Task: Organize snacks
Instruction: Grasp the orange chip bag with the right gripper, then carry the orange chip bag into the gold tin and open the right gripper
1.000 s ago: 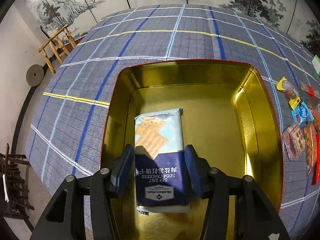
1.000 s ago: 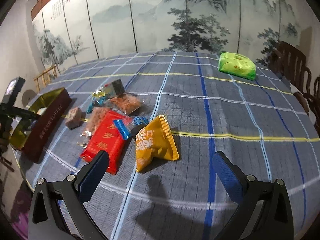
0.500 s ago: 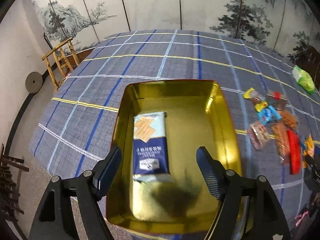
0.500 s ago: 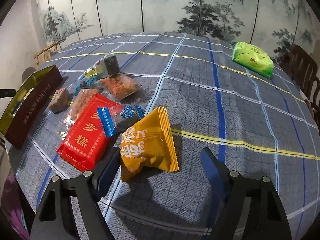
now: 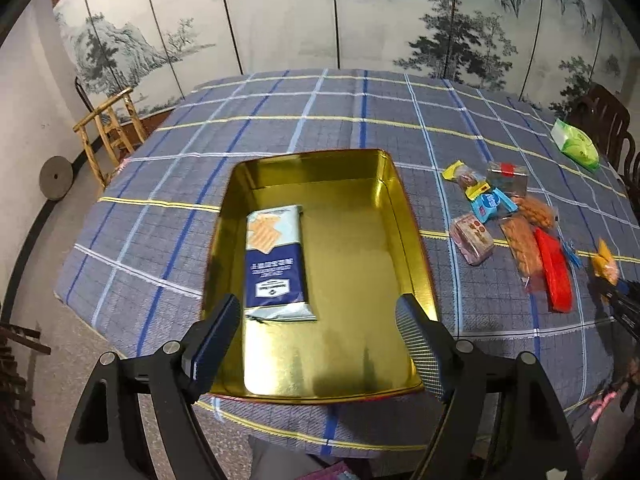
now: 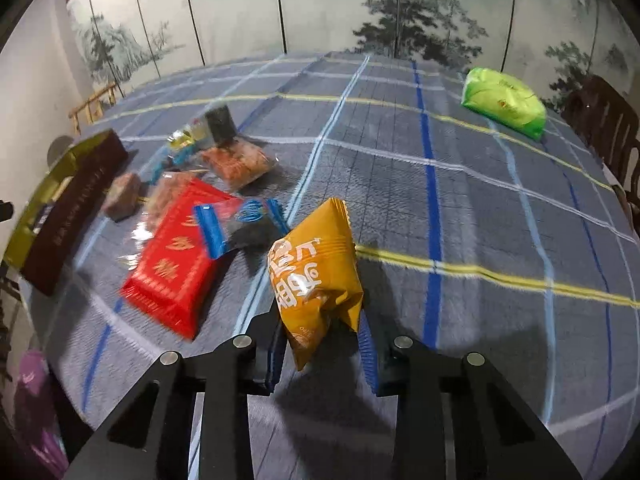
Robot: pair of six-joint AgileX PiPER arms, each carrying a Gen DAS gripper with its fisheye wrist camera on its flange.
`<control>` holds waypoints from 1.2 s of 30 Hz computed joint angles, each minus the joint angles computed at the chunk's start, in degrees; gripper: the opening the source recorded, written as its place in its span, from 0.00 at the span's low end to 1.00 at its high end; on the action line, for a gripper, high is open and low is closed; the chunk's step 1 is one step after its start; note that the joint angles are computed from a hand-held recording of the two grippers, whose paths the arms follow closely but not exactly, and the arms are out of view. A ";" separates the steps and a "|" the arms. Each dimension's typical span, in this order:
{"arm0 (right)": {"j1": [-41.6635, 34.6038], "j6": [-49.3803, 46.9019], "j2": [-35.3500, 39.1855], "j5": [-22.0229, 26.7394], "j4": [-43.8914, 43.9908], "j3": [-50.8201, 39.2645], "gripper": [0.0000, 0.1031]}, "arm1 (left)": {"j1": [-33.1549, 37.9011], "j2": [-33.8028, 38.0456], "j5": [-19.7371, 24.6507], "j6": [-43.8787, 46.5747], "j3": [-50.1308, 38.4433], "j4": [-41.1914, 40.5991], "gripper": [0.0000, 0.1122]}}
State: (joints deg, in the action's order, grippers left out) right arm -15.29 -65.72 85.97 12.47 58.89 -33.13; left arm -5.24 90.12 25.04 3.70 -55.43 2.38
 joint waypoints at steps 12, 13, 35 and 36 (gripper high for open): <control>16.71 30.44 -14.52 5.52 -20.14 -3.18 0.32 | 6.46 -4.63 -0.21 9.47 3.24 -8.56 0.70; 19.33 32.46 -13.52 5.38 -21.16 -4.85 0.32 | 7.00 -4.99 -0.40 9.13 3.37 -7.97 0.70; 38.35 58.70 28.25 17.65 -37.39 -54.57 0.32 | 11.14 -7.78 -1.79 19.13 5.90 -12.61 0.91; 38.73 60.28 30.10 19.01 -38.83 -57.27 0.32 | 10.81 -7.82 -2.16 17.78 6.13 -11.19 0.91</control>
